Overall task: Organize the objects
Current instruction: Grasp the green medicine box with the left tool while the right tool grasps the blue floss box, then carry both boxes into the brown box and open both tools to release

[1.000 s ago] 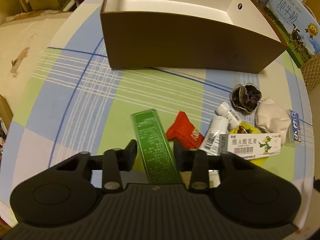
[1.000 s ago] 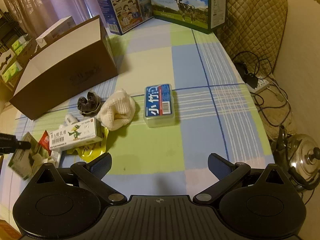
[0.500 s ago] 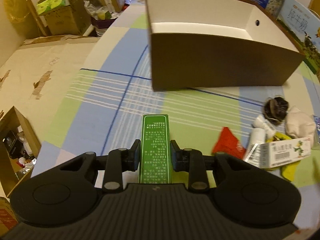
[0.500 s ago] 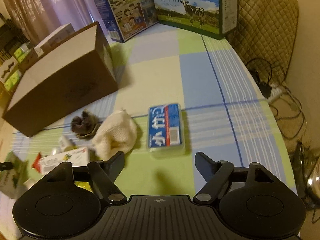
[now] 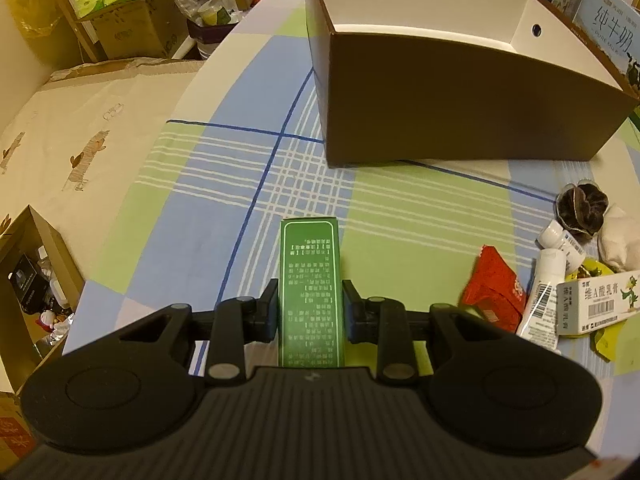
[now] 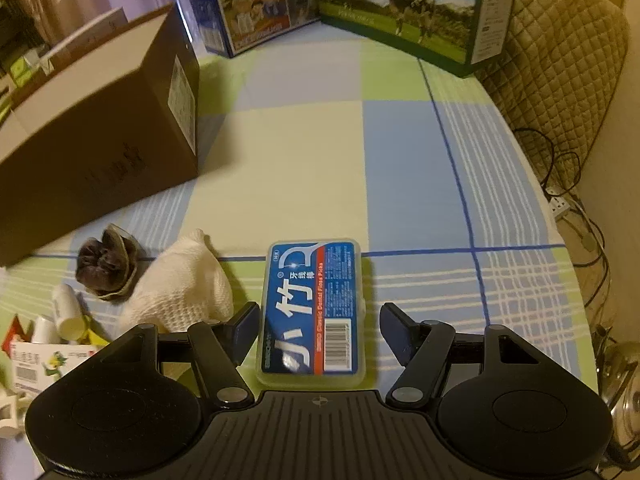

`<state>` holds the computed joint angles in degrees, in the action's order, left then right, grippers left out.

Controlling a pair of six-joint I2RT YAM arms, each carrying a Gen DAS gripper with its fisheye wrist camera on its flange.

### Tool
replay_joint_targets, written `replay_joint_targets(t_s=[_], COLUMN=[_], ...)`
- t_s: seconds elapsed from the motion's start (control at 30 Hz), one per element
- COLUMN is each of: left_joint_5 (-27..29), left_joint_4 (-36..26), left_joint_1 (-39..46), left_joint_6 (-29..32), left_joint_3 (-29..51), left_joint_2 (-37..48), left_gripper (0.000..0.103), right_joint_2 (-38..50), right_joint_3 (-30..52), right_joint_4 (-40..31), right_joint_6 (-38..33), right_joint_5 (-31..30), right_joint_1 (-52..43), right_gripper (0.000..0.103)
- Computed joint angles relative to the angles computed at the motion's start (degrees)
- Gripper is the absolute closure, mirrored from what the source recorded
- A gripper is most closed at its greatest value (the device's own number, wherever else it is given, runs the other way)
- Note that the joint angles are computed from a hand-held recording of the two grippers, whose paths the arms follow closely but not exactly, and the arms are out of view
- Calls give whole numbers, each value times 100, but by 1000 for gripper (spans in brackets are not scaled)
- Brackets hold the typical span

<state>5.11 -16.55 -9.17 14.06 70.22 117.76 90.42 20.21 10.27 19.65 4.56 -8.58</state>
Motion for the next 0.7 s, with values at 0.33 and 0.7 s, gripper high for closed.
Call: replay_joint_targets(t_s=[0.33, 0.7], left_joint_5=[-99, 12], left_joint_4=[-212, -56], left_joint_1=[-58, 29], left_joint_6=[164, 290], left_joint_3=[234, 73], left_joint_2=[289, -9], left_gripper=[77, 77], right_joint_2=[160, -1178], right_joint_3=[-211, -524], right_joint_4=[387, -295], right_joint_6=[-82, 234], right_joint_5=[60, -188], right_joint_1=[188, 199], right_gripper=[49, 49])
